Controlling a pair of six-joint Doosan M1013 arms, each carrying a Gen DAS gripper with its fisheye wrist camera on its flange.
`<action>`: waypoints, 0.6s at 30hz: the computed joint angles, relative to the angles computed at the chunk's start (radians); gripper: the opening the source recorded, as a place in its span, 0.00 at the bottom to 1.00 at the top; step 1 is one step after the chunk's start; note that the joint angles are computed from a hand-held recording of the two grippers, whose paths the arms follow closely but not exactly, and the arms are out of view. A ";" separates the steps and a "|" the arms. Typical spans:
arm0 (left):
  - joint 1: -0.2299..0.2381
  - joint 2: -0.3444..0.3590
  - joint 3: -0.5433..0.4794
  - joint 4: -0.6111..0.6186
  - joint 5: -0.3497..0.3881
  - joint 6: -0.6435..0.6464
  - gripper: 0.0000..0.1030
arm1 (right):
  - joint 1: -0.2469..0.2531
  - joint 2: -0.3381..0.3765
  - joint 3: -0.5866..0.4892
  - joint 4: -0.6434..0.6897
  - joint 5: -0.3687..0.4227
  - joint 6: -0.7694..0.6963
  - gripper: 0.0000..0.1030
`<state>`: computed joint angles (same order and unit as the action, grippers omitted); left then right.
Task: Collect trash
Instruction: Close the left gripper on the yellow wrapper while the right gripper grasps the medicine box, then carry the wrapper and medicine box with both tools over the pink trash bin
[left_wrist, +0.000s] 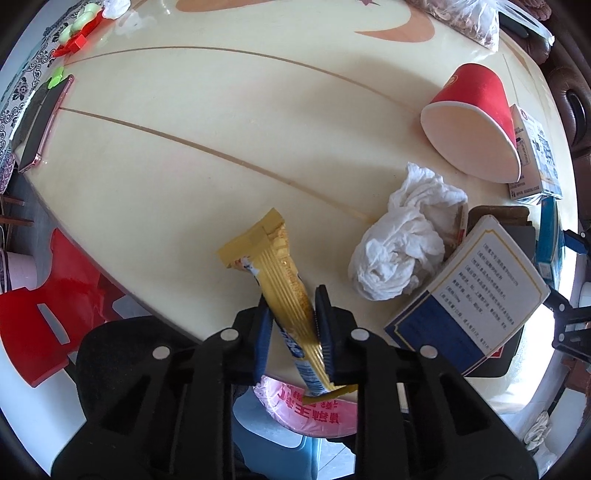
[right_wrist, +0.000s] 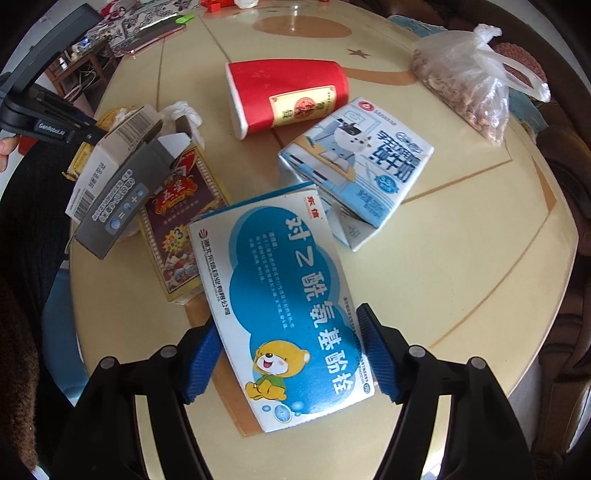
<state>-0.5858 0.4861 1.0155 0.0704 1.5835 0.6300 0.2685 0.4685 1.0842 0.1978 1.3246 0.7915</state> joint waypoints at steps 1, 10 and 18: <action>-0.001 -0.001 0.003 0.005 -0.001 0.005 0.22 | -0.001 -0.011 0.012 -0.005 -0.020 0.025 0.66; -0.009 -0.008 0.000 0.015 -0.023 0.054 0.18 | 0.023 -0.078 0.089 -0.092 -0.133 0.234 0.66; -0.013 -0.028 0.021 0.038 -0.044 0.081 0.18 | 0.034 -0.093 0.095 -0.117 -0.113 0.337 0.66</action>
<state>-0.5989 0.4577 1.0363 0.1081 1.5395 0.7115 0.3021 0.3759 1.1789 0.0806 1.2115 1.1290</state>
